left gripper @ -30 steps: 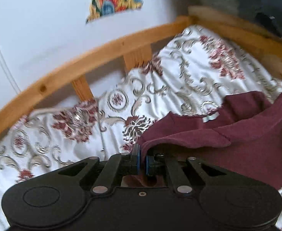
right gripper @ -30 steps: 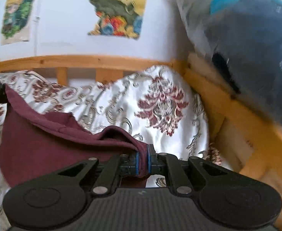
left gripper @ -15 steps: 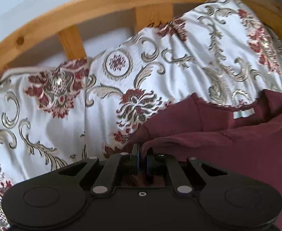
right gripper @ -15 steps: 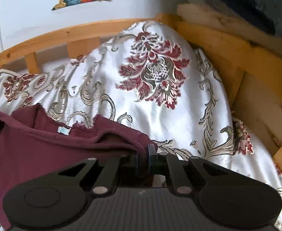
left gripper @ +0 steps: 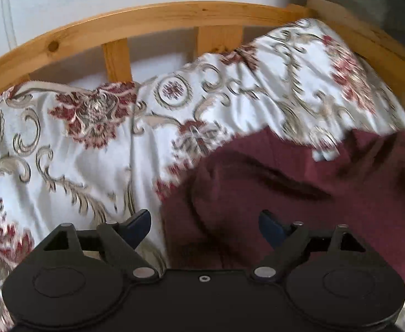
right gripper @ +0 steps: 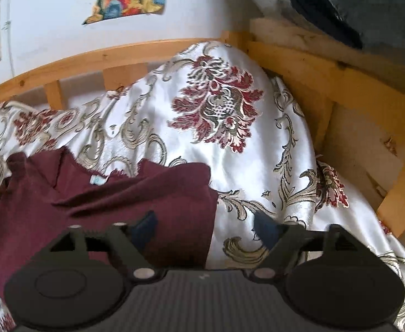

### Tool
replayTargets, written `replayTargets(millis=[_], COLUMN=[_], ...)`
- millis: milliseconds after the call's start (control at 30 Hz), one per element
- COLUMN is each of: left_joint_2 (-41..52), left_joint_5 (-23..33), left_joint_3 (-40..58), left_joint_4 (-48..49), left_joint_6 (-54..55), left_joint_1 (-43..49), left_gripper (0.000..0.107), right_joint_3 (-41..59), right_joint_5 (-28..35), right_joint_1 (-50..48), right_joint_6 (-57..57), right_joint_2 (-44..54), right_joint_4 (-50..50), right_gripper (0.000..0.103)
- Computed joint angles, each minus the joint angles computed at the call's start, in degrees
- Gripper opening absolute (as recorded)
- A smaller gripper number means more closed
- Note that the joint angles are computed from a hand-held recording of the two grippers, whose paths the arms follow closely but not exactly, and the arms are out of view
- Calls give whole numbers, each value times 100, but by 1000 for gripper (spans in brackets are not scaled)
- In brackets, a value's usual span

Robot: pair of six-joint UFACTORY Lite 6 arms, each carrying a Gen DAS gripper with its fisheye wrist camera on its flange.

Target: Fold small clothes

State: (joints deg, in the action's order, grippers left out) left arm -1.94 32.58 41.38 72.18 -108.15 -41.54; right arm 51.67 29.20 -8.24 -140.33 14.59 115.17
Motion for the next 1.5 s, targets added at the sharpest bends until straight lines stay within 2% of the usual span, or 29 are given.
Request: replayTargets(millis=[133, 167, 233, 300, 433, 500, 600, 733, 800, 967, 1133, 1233, 1300, 1367, 1500], left_joint_2=[3, 43, 73, 98, 93, 126, 70, -345, -437, -457, -515, -478, -608, -654, -504], left_joint_5=[467, 576, 600, 494, 90, -42, 343, 1632, 1986, 1388, 1350, 1422, 1596, 1824, 2060], left_joint_3=[-355, -399, -510, -553, -646, -649, -720, -1202, -1335, -1719, -1750, -1686, -1864, -1934, -1774], left_joint_4=[-169, -179, -145, -128, 124, 152, 177, 237, -15, -116, -1, -92, 94, 99, -39], left_joint_6=[-305, -432, -699, -856, -1186, -1264, -1670, -3184, -3676, -4562, -4541, -4297, -4667, -4895, -4684], left_joint_1=[-846, -1020, -1267, -1396, -1362, -1334, -1551, -2556, -2915, -2818, -2767, -2783, -2950, -3121, -3143], left_gripper=[86, 83, 69, 47, 26, 3, 2, 1, 1, 1, 4, 23, 45, 62, 73], right_joint_3=[-268, -207, -30, 210, 743, 870, 935, 665, 577, 894, 733, 210, -289, -940, -2255], right_joint_5=[-19, -78, -102, -178, -341, -386, -408, -260, -218, -596, -575, -325, -128, 147, 644], right_joint_1=[261, 372, 504, 631, 724, 719, 616, 594, 643, 778, 730, 594, 446, 263, -76], right_joint_6=[-1451, -1651, -1901, -2170, -2337, -2423, -2049, -2564, -3023, -3188, -3037, -3123, -3105, -3202, -3255], right_joint_2=[-76, -9, 204, 466, 1029, 1172, 1235, 1053, 1013, 1229, 1037, 583, 161, -351, -1412], right_joint_4=[1135, 1391, 1768, 2211, 2743, 3017, 2954, 3331, 3653, 3994, 3940, 3844, 3663, 3504, 2882], right_gripper=[97, 98, 99, 99, 99, 99, 99, 101, 103, 103, 103, 103, 103, 103, 103])
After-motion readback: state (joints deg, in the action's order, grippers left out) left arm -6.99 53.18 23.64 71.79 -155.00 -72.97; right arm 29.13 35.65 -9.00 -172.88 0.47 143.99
